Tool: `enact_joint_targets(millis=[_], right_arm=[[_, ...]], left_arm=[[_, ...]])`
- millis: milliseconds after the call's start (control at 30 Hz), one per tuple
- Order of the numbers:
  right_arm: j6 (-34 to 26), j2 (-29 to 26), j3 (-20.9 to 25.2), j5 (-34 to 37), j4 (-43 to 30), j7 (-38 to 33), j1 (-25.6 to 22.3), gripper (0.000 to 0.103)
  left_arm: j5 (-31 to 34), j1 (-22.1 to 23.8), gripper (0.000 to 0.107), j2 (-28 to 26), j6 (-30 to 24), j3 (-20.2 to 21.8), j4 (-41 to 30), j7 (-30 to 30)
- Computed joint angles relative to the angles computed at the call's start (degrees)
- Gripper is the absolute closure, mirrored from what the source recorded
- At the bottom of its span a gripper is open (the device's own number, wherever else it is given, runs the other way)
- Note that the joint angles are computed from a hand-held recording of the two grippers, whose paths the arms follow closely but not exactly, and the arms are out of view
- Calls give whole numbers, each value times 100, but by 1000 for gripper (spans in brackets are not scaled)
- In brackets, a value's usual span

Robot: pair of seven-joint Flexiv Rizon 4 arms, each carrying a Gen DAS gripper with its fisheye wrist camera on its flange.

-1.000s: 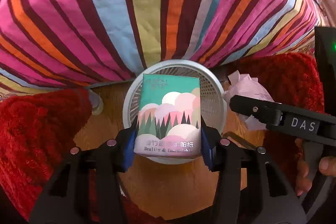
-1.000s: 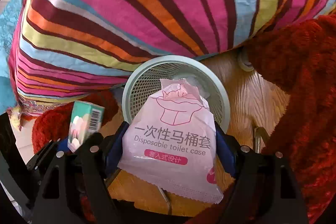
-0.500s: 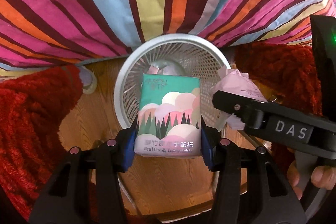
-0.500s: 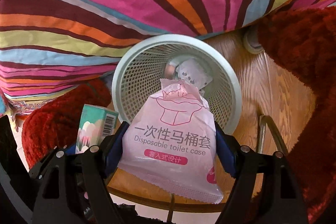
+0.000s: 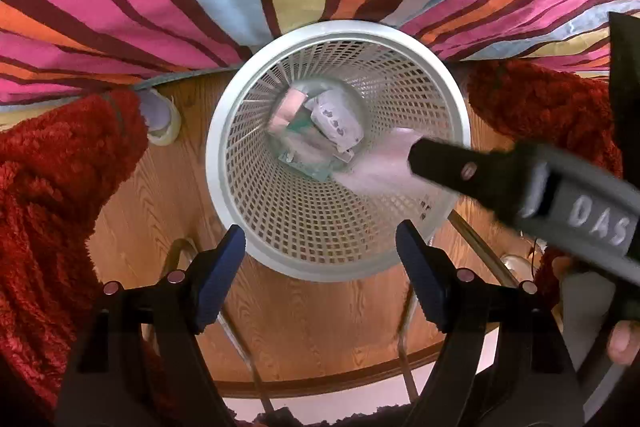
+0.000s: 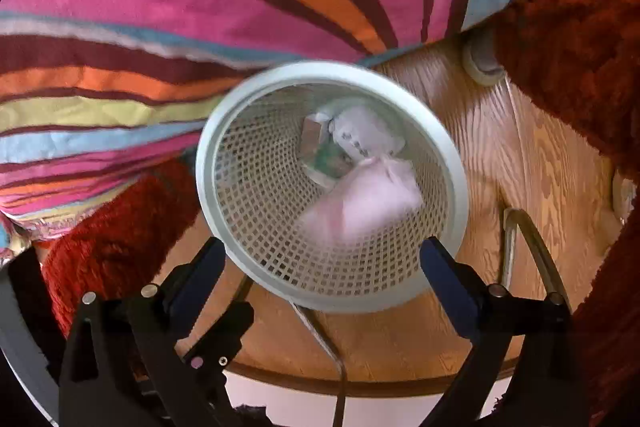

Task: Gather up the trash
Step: 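Open both tools to drop the pack and bag into the wastebasket, then move both tools back from the wastebasket toward the lime boxes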

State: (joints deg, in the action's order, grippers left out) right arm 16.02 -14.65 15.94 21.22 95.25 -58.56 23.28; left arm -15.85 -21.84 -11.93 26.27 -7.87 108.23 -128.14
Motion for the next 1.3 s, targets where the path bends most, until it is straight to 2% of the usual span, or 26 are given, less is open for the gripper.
enact_joint_targets(millis=[467,700,933,1167,1300], right_arm=[[216,200,8,-161,100,-92,56,10],[609,662,17,-473,228,-370,124,10],[1955,1255,27,-1512,737,-624,284,10],[3563,1559,68,-2311,1250,-989,380,10],[4105,1592,17,-2681,1380,-908,354,10]], left_arm=[[257,-13,31,295,175,72,121,-435],[938,-25,31,796,411,103,178,-1075],[2050,3,31,1168,460,7,-82,-1659],[3378,-22,31,1361,100,-200,-661,-1888],[3647,16,31,1463,267,-209,-725,-2022]])
